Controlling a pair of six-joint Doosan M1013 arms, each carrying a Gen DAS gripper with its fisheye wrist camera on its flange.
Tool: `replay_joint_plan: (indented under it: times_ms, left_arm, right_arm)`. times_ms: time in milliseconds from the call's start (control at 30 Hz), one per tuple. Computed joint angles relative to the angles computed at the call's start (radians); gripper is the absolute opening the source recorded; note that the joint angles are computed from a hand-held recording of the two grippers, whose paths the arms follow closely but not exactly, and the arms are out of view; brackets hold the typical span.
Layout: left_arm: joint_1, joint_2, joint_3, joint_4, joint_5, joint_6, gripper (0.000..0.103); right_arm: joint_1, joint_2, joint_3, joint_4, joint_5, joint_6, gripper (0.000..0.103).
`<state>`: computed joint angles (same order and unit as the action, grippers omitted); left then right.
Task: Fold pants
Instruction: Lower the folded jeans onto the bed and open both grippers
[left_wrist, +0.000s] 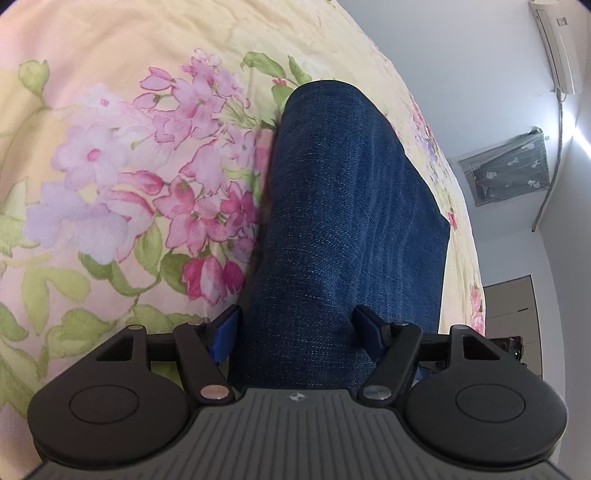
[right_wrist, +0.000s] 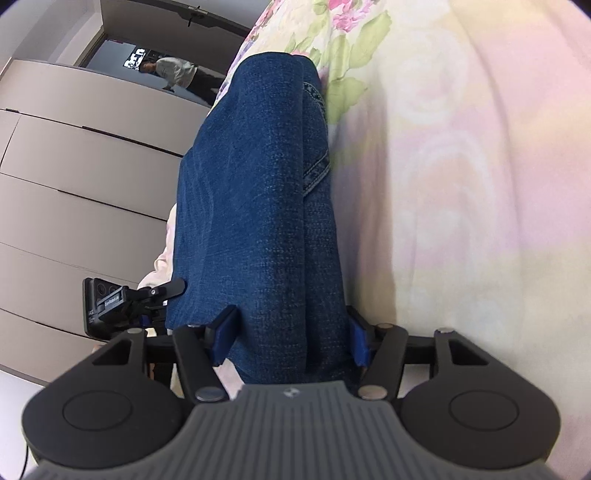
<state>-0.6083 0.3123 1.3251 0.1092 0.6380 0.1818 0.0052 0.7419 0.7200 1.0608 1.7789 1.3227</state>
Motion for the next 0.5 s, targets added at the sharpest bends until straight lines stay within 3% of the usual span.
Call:
replay_joint_plan:
  times_ms: [167, 267, 367, 500]
  left_arm:
    - [-0.028, 0.010, -0.049, 0.081, 0.105, -0.102, 0.086]
    - [-0.060, 0.023, -0.115, 0.147, 0.239, -0.141, 0.090]
    - [-0.100, 0.056, -0.220, 0.197, 0.419, -0.131, 0.090]
    - [-0.161, 0.125, -0.387, 0.337, 0.655, -0.105, 0.092]
  right_arm:
    - [0.006, -0.026, 0.008, -0.066, -0.018, 0.063, 0.056]
    - [0.006, -0.040, -0.006, -0.135, 0.004, 0.076, 0.058]
    - [0.000, -0.063, -0.006, -0.204, 0.019, 0.060, 0.058]
    - [0.001, -0.117, 0.022, -0.322, -0.025, -0.015, 0.067]
